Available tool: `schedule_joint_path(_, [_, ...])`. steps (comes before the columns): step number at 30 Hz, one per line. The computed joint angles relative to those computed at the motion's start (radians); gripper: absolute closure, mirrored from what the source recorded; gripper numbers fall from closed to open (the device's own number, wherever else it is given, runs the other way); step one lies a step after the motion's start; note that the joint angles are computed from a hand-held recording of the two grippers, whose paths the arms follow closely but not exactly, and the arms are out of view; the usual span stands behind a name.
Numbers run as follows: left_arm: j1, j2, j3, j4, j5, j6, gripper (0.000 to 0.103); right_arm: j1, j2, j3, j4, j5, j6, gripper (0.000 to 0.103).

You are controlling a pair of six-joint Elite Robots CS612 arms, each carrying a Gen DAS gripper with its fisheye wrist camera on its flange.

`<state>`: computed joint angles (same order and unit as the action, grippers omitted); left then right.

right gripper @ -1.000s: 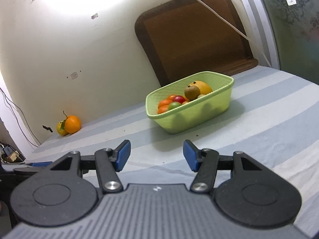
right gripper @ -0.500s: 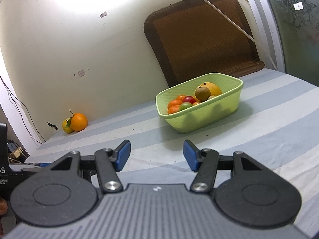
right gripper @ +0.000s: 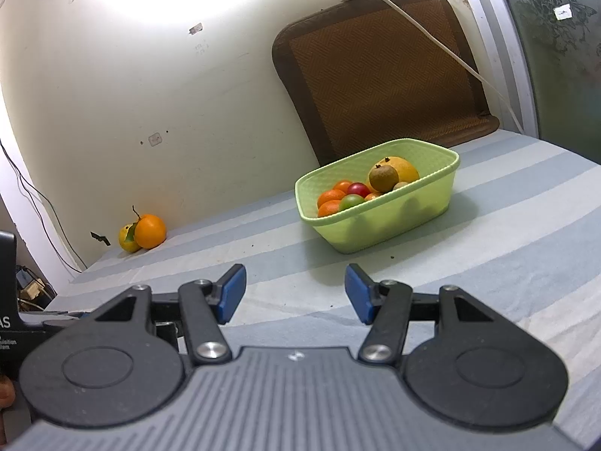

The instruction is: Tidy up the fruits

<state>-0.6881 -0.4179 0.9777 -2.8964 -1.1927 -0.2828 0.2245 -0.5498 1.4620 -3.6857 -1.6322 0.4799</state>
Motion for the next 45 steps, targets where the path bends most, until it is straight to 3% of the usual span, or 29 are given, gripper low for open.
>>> schedule_joint_path(35, [0.000, 0.005, -0.008, 0.018, 0.013, -0.018, 0.000, 0.003, 0.000, -0.005, 0.010, -0.008, -0.008, 0.042])
schedule_joint_path(45, [0.006, 0.004, -0.003, -0.003, -0.054, -0.006, 0.000, 0.004, 0.000, -0.006, 0.010, -0.010, -0.010, 0.042])
